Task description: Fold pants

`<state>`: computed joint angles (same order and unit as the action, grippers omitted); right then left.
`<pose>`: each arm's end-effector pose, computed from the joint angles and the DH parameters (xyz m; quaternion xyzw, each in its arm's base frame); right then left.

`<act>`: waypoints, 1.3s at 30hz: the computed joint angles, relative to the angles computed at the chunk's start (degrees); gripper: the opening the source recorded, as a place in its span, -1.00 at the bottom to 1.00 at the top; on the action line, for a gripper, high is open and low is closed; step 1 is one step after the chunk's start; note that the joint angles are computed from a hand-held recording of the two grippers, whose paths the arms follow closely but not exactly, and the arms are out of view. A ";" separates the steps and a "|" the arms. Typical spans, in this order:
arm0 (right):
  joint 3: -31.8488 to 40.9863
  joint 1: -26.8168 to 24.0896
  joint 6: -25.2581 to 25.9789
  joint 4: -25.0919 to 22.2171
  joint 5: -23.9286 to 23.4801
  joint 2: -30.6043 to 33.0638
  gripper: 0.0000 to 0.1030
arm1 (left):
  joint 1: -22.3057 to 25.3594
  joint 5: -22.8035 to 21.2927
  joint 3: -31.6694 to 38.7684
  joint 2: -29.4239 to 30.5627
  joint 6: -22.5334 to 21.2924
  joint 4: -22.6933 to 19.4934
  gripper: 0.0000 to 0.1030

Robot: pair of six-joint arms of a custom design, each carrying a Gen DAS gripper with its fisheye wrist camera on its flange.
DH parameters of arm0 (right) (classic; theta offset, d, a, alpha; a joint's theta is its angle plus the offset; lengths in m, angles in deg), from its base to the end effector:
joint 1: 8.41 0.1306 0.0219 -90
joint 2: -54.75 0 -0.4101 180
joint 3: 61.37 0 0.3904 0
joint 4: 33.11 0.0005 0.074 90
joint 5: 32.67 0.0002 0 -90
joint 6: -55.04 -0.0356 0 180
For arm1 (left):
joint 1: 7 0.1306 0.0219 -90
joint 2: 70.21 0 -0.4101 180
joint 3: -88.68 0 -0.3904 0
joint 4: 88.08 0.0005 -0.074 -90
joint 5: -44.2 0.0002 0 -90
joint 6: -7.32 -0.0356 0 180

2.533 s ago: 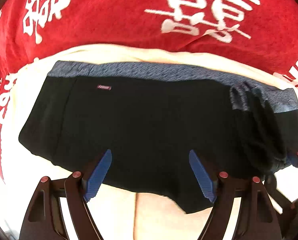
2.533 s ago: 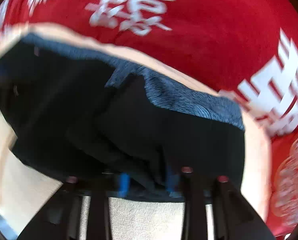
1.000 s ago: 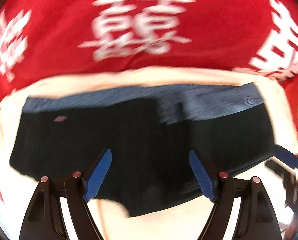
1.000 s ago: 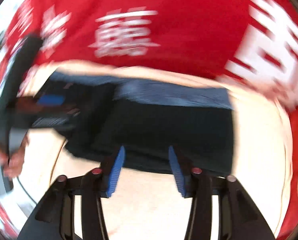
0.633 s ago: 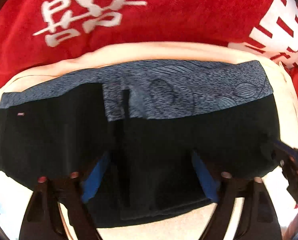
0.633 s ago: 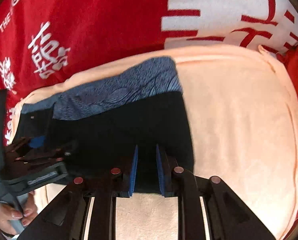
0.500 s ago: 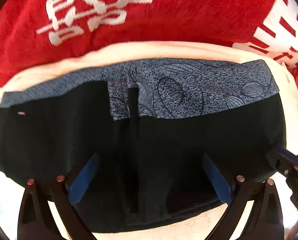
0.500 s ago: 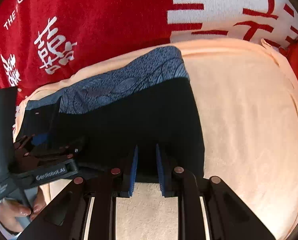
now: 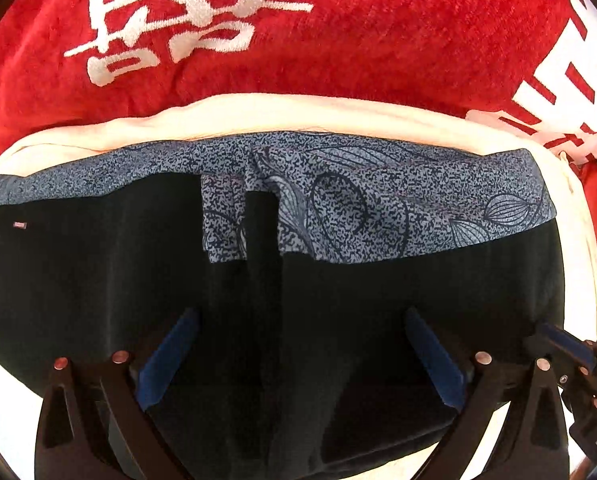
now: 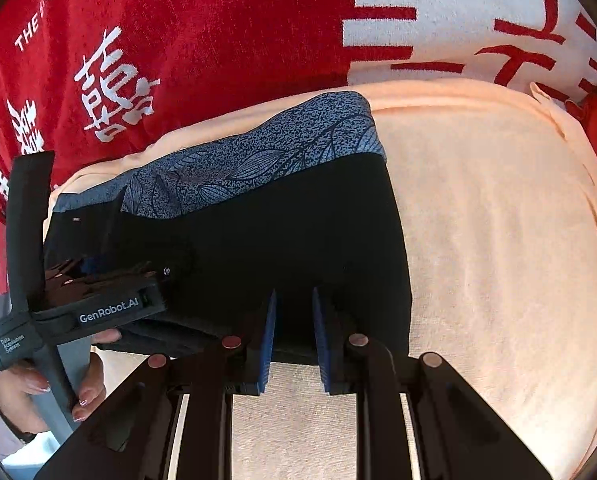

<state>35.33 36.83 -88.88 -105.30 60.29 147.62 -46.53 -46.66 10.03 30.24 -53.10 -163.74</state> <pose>0.3341 0.3336 0.4644 0.0791 0.9787 0.1264 0.1410 0.3974 -0.3279 0.4342 0.0850 0.9875 -0.0691 0.1134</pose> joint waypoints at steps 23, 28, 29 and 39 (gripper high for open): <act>18.23 3.10 7.77 -7.99 -6.50 10.37 0.01 | 6.42 -6.96 -7.10 -17.53 6.52 -18.22 1.00; 22.57 3.06 8.51 -6.00 -10.33 17.24 0.01 | 9.83 -5.55 -12.69 -22.12 5.40 -18.63 1.00; 22.44 3.54 7.16 -6.25 -11.12 18.06 0.00 | 10.74 -5.00 -13.78 -22.66 4.45 -18.44 1.00; 34.40 12.03 10.10 -20.77 0.53 23.73 0.01 | 20.52 -1.40 -16.01 -25.82 -2.65 -17.14 1.00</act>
<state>69.73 48.86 -78.78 -126.07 60.83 171.35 -26.01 -48.06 -5.99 4.42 -55.76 -180.89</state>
